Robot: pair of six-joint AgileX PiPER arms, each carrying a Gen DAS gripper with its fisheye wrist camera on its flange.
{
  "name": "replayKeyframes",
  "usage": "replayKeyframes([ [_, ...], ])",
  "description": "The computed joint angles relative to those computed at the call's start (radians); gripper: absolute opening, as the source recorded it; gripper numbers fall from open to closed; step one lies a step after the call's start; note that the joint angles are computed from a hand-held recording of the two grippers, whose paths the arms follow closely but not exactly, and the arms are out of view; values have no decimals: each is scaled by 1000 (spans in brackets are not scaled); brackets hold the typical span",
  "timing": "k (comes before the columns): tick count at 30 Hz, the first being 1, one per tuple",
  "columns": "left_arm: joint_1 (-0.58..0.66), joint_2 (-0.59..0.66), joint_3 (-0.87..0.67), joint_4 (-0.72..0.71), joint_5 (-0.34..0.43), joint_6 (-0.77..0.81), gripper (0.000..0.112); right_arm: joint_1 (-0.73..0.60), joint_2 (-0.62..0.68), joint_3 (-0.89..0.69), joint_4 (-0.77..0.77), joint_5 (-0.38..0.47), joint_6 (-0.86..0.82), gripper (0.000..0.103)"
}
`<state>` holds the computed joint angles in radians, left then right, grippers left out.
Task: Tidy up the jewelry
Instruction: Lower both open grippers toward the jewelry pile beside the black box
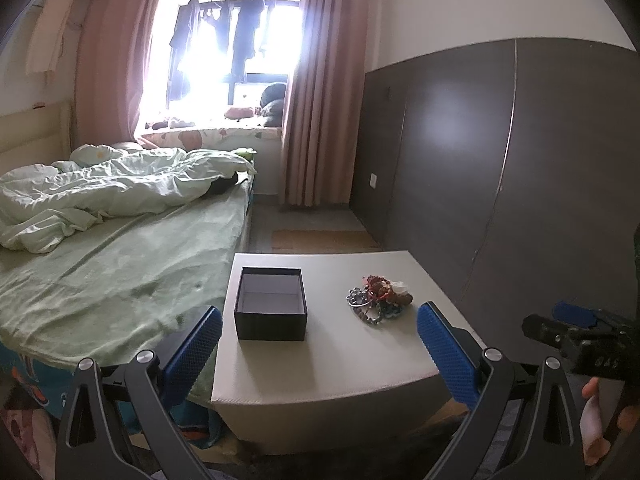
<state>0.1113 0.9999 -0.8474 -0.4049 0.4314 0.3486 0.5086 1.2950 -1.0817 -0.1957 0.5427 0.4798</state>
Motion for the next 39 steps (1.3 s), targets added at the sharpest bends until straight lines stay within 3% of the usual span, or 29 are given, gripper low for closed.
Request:
replayKeyframes([
  [6, -42, 99, -16, 27, -78, -10, 94, -71, 57, -29, 82, -21, -77, 96],
  [12, -43, 224, -89, -85, -79, 122, 94, -136, 140, -100, 115, 9, -122, 95],
  [16, -88, 321, -176, 2, -61, 67, 92, -223, 218, -178, 317, 30, -286, 94],
  [19, -80, 427, -286, -100, 21, 152, 85, -263, 295, -262, 420, 71, -370, 83],
  [21, -85, 485, -351, -94, 54, 135, 81, -286, 350, -323, 474, 108, -403, 78],
  [29, -82, 771, -702, -94, 273, 66, 64, -359, 565, -601, 624, 263, -444, 69],
  [36, -94, 1015, -1040, -34, 475, -60, 61, -383, 771, -879, 669, 392, -387, 55],
  [39, -92, 1128, -1211, -52, 582, -81, 60, -392, 876, -1039, 682, 477, -351, 53],
])
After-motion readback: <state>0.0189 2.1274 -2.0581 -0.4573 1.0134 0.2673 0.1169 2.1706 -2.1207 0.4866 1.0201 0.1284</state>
